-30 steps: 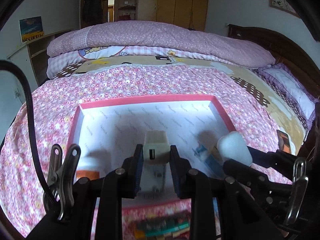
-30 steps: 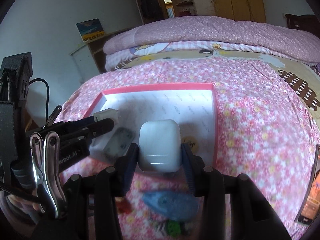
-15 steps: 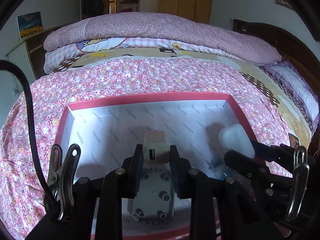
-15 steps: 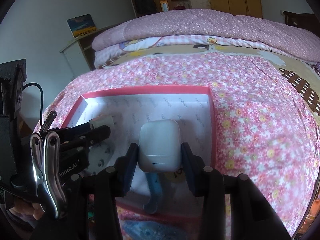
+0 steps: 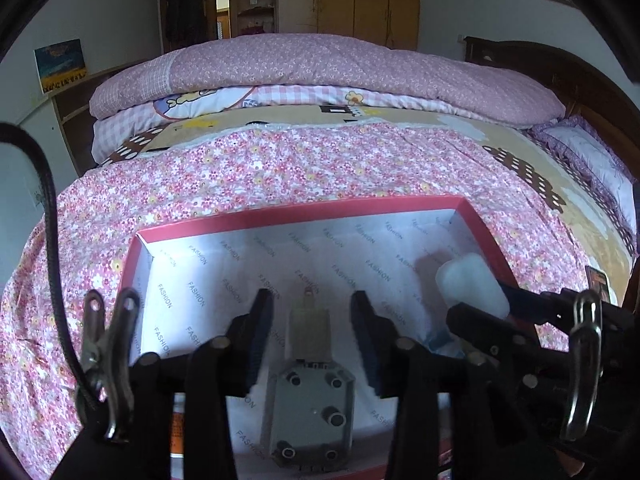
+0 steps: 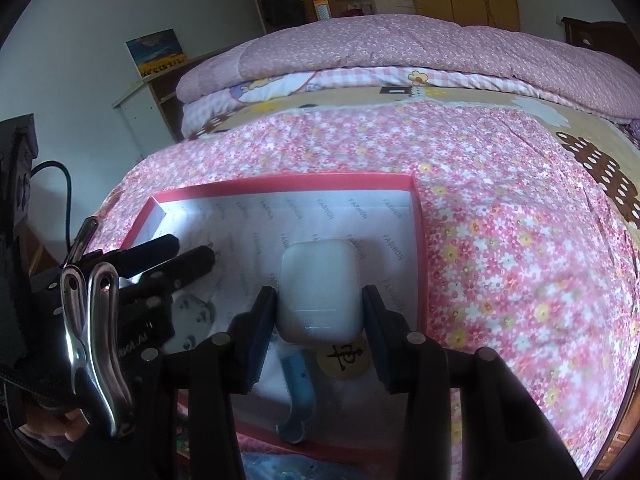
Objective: Organize rigid objects
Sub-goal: 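Carry the charger into the tray and open the left tool while the right tool carries the earbud case, then open the right tool to drop the earbud case in the tray while the left tool withdraws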
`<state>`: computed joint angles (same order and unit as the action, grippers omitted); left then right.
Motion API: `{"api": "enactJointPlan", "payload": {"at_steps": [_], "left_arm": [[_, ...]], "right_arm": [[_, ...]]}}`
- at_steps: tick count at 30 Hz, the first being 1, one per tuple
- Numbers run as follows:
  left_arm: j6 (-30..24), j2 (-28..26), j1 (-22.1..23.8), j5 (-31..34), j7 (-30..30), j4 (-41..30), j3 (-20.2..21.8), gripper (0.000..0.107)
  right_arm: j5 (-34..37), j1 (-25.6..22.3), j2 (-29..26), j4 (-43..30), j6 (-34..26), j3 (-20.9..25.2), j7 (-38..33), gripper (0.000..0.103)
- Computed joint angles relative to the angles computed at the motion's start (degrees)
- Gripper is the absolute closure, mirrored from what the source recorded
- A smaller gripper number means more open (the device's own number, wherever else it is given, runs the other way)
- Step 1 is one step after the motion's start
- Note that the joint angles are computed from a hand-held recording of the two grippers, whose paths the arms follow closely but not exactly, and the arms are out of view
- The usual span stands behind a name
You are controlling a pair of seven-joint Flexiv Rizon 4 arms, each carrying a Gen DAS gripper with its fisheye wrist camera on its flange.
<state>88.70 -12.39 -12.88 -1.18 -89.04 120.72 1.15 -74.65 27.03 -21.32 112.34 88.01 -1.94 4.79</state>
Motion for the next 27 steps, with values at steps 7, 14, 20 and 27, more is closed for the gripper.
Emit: {"api": "enactJointPlan", "payload": {"at_steps": [7,14,20,27], "left_arm": [[-1.50,1.26,-1.09,3.14,-2.88,-0.01,1.70,0.059],[-0.90,4.86,0.41,2.34,-2.20,3.10,0.04,0.059],[-1.11,8.66,0.72,4.01,-3.50,6.04,-0.40,0.058],[-1.56,13.10,1.86,3.69,-3.88,10.54,-1.76,0.058]], "right_arm": [[-2.51,-0.61,1.10,0.24,-0.78,0.40,2.09,0.056],[-9.68,-3.11,2.94,0.65,-0.24,2.17,8.66,0.055],[-16.83,-6.96,5.00,1.25,-0.09,5.92,14.19,0.055],[-19.73,-9.81,7.63,3.68,-0.27,9.37,17.02,0.055]]}}
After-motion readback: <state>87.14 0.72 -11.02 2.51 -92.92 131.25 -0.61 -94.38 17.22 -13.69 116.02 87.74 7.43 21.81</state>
